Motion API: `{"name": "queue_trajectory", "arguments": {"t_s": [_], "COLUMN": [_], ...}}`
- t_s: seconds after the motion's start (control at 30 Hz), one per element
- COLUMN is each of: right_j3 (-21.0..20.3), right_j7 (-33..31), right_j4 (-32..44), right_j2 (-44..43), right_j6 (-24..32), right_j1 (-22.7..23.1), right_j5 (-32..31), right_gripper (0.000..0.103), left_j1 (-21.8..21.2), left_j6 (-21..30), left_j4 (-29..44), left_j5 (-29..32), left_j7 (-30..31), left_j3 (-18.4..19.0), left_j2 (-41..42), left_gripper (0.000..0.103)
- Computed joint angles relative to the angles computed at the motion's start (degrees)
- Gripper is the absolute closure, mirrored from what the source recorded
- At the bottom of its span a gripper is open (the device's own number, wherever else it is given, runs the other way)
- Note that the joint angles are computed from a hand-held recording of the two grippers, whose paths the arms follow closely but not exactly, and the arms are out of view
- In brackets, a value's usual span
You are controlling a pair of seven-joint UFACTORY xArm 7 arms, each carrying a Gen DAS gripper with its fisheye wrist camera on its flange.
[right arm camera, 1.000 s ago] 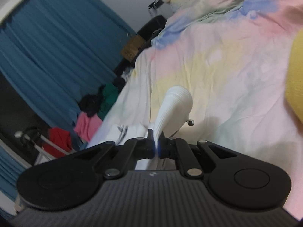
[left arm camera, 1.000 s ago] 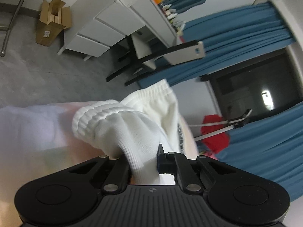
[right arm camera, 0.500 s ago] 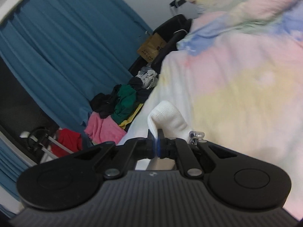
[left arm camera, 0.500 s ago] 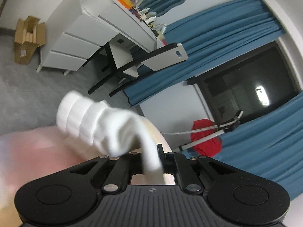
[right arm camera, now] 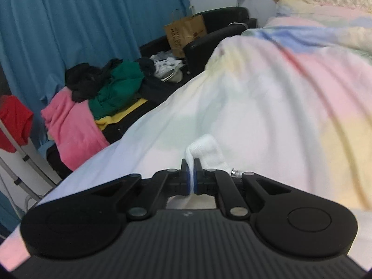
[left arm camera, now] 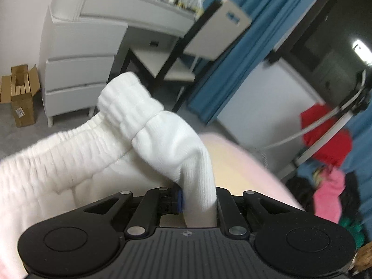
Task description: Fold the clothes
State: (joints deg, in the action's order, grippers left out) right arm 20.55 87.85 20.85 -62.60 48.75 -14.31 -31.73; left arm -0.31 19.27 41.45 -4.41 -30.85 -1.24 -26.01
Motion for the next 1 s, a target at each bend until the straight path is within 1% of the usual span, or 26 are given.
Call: {"name": "queue_trajectory", "arguments": {"t_s": [0.03,0.07,0.1,0.13,0.17,0.2,0.23,0.27,0.3,0.33,0.4,0.43,0.5,0.57,0.6,0.63,0.67,0.7,0.73,0.8,0.87,0.9,1.0], "right_j3": [-0.5,-0.5,-0.5,-0.5,-0.4,0.0,0.5,1.0,1.6,2.1,4.1,5.5,10.5,16.0,18.6,21.2,23.7,25.7,27.6,27.1,26.6,27.0,28.8], "right_j7": [0.2,0.0,-0.3,-0.7,-0.5,-0.8,-1.1,-1.4,-1.6,-1.9,-1.2,-0.7,2.3,6.7,8.8,11.1,13.4,14.7,16.1,18.1,20.0,20.8,23.6], "right_j4": [-0.9,-2.0,-3.2,-4.3,-5.5,-6.0,-6.4,-6.7,-6.9,-7.4,-8.5,-8.7,-8.7,-7.2,-6.6,-5.9,-5.0,-4.4,-3.8,-3.8,-5.0,-6.1,-8.9], "right_j2": [1.2,0.4,-0.6,-1.5,-3.8,-6.2,-8.6,-11.0,-13.2,-16.5,-24.8,-28.6,-36.7,-41.9,-44.2,-46.2,-48.0,-48.9,-49.6,-49.5,-50.3,-51.0,-52.1], "right_j6": [-2.8,-3.9,-4.9,-6.0,-6.1,-4.7,-3.3,-1.8,-0.3,1.1,6.5,9.3,16.3,23.0,25.4,27.6,29.7,31.0,32.2,32.9,32.4,31.6,29.8], "right_j1": [-0.5,-0.1,0.2,0.6,1.1,2.1,3.2,4.2,5.2,6.9,12.4,15.0,21.4,26.9,29.4,31.8,33.8,35.8,37.7,40.3,43.2,44.2,47.1], "right_j5": [-1.0,-1.5,-2.0,-2.4,-2.1,-1.2,-0.3,0.5,1.3,2.1,6.2,8.2,13.7,19.9,22.4,24.8,27.2,29.2,31.1,34.8,38.3,39.0,40.0], "right_gripper": [0.093,0.093,0.092,0.09,0.086,0.074,0.066,0.063,0.06,0.06,0.059,0.059,0.057,0.048,0.039,0.036,0.034,0.031,0.03,0.03,0.03,0.03,0.031], "left_j1": [-0.6,-1.6,-2.6,-3.4,-4.5,-6.0,-6.9,-7.7,-8.9,-9.3,-8.1,-7.6,-6.4,-4.6,-2.0,1.7,4.3,5.7,6.2,8.1,9.7,9.7,9.2], "left_j6": [0.2,-0.6,-1.4,-2.3,-3.0,-2.8,-2.0,-0.9,0.3,1.2,2.8,4.1,7.2,10.9,12.9,15.3,17.5,19.2,20.3,23.1,28.4,29.8,28.8], "left_j4": [0.6,0.5,0.1,-0.6,-1.3,-1.8,-2.2,-2.6,-3.1,-3.9,-6.6,-8.0,-10.5,-13.5,-15.0,-16.1,-16.8,-17.7,-18.8,-21.9,-22.6,-22.9,-24.8], "left_j5": [-0.2,-1.2,-2.3,-3.3,-4.7,-6.3,-7.5,-8.8,-10.3,-11.5,-12.2,-12.6,-13.3,-14.2,-13.9,-13.0,-12.5,-12.5,-13.1,-14.2,-15.0,-16.0,-18.9], "left_j7": [0.9,2.1,3.4,4.6,6.1,8.1,9.8,11.6,13.9,15.6,16.6,17.2,17.9,17.7,16.5,14.2,11.9,10.5,9.8,7.9,5.3,4.7,7.4], "left_j3": [0.5,1.3,2.2,2.9,3.9,5.3,6.4,7.4,9.0,9.9,9.7,10.2,11.2,12.5,12.2,11.2,10.7,11.3,12.7,15.3,17.2,18.8,22.8], "left_j2": [1.5,1.8,2.0,1.5,0.8,-0.3,-1.5,-3.2,-5.1,-7.4,-13.4,-16.6,-23.1,-30.3,-34.0,-37.0,-39.4,-41.5,-43.4,-47.9,-47.9,-47.2,-46.6], "left_gripper": [0.09,0.085,0.084,0.079,0.066,0.059,0.05,0.044,0.041,0.038,0.027,0.02,0.02,0.02,0.02,0.018,0.016,0.016,0.016,0.014,0.014,0.014,0.014]}}
